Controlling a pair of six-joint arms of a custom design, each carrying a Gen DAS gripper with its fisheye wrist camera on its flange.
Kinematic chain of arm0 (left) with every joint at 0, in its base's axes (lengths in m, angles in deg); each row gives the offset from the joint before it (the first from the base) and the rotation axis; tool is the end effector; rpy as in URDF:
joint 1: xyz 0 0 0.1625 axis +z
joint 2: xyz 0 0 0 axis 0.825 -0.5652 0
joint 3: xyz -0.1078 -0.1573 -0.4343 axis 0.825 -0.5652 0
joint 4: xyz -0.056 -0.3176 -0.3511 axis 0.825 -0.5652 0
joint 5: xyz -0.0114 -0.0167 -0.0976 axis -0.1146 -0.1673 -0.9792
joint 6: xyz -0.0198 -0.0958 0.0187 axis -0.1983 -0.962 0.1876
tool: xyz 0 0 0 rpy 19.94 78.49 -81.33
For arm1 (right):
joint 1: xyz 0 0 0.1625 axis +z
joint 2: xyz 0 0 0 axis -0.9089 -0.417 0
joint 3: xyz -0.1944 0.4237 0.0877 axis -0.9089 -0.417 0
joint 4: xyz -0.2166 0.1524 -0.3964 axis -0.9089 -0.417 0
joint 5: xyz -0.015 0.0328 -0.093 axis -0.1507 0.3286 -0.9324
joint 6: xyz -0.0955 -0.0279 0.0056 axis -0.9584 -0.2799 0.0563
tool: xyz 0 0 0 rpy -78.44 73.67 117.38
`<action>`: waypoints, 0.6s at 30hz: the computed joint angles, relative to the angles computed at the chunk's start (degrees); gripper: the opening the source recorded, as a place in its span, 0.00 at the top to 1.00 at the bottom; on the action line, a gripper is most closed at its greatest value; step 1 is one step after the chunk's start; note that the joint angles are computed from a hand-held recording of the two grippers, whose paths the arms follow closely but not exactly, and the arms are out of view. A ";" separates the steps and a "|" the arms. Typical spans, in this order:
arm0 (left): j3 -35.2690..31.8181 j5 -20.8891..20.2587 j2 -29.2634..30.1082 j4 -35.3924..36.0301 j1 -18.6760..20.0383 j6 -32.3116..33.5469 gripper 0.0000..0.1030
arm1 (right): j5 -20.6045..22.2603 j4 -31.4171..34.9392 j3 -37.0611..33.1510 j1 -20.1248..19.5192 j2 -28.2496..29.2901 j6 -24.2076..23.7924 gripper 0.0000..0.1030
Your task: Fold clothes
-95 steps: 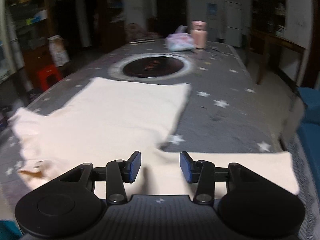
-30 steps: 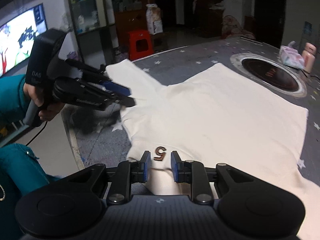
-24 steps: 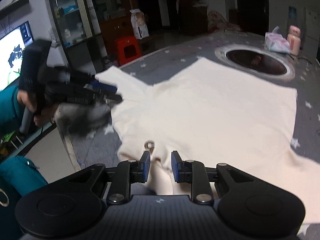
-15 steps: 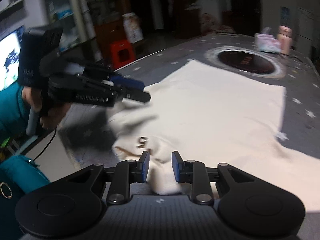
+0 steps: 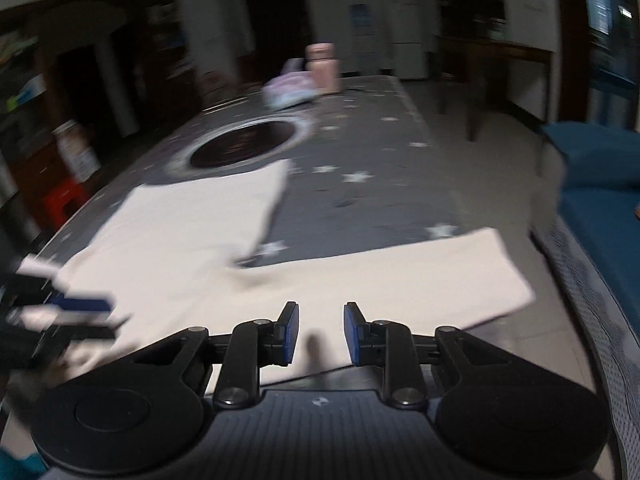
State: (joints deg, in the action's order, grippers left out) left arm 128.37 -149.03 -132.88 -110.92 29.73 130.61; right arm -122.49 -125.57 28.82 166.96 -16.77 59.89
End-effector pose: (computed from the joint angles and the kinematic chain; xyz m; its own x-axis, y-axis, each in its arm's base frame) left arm 0.0949 -0.6577 0.2525 -0.6010 0.5942 -0.5344 0.7928 0.5277 -0.3049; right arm 0.2318 -0.6642 -0.0492 -0.8032 -0.2140 0.5559 -0.5354 0.6686 -0.5162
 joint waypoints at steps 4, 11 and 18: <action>0.46 1.04 0.22 0.72 -0.01 0.55 0.68 | -4.66 -0.69 -1.68 -1.46 0.65 1.42 0.77; -0.12 1.72 0.50 1.11 -0.31 0.34 0.67 | -7.64 -6.37 -1.03 -3.47 -0.16 3.46 0.68; 0.04 2.82 0.66 0.72 -0.75 0.39 0.65 | 0.28 -5.58 1.79 -8.33 -3.53 16.52 0.64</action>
State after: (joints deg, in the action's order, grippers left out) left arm 128.41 -146.21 -132.22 -110.20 28.98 131.01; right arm -122.22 -131.15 30.61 158.63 -20.30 76.41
